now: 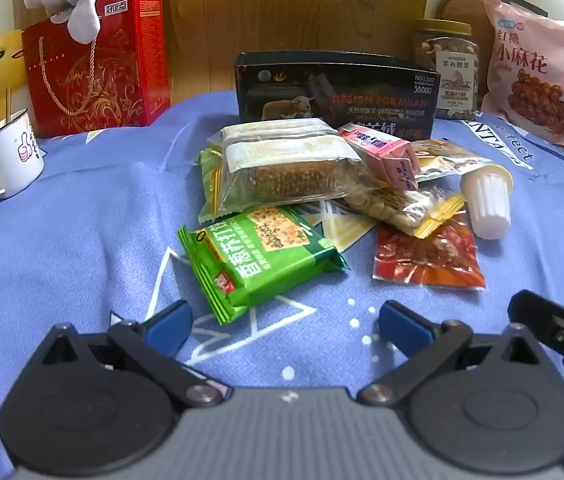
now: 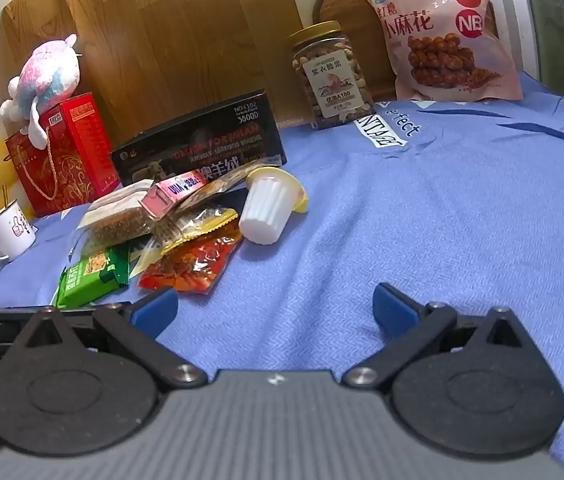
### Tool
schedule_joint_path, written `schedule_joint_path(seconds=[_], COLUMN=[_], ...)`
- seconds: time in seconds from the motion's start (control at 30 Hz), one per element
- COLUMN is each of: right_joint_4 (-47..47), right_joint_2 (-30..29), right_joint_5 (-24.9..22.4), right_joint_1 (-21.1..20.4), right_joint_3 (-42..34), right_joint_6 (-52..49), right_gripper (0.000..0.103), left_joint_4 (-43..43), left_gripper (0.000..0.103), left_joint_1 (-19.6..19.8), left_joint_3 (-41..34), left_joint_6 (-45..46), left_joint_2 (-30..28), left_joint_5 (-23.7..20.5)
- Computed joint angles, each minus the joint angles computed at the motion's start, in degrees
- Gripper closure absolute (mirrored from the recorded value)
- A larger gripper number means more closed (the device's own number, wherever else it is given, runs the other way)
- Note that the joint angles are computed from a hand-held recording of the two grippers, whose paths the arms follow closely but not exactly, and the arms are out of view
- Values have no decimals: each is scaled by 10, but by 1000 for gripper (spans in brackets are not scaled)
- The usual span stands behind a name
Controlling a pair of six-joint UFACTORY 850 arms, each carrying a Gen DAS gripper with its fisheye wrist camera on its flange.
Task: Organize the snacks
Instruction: 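Reach the left gripper to the pink candy box and grasp it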
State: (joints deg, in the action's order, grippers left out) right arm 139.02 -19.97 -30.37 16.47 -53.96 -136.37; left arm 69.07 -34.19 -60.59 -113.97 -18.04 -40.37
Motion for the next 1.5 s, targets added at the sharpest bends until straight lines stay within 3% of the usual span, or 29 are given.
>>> schedule_joint_path(seconds=[0.3, 0.53, 0.67, 0.73, 0.93, 1.17, 1.23, 1.27, 1.37, 1.5], right_joint_4=[-15, -79, -79, -107, -138, -77, -79, -82, -175, -346], right_joint_2=[-2, -5, 0, -3, -19, -84, -100, -100, -72, -32], right_joint_5=[-8, -38, -53, -62, -62, 3, 18, 19, -27, -155], right_joint_1=[-5, -23, -22, -19, 10, 60, 64, 63, 27, -59], right_joint_3=[-1, -5, -6, -17, -59, -143, -163, -163, -134, -81], right_joint_6=[16, 72, 43, 53, -4, -142, -154, -150, -46, 101], right_gripper=[0, 1, 21, 41, 52, 54, 76, 76, 78, 77], left_joint_4=[67, 128, 191, 204, 242, 289, 287, 293, 347, 484], left_gripper=[0, 0, 0, 1, 9, 10, 15, 19, 26, 26], left_joint_1=[0, -13, 1, 11, 47, 68, 63, 65, 70, 76], left_joint_3=[29, 97, 148, 161, 184, 198, 197, 195, 194, 184], left_joint_6=[-36, -93, -186, -207, -241, -298, -293, -292, -321, -406], left_joint_2=[15, 73, 129, 149, 190, 200, 197, 196, 197, 190], left_joint_5=[18, 22, 22, 21, 39, 70, 70, 78, 102, 150])
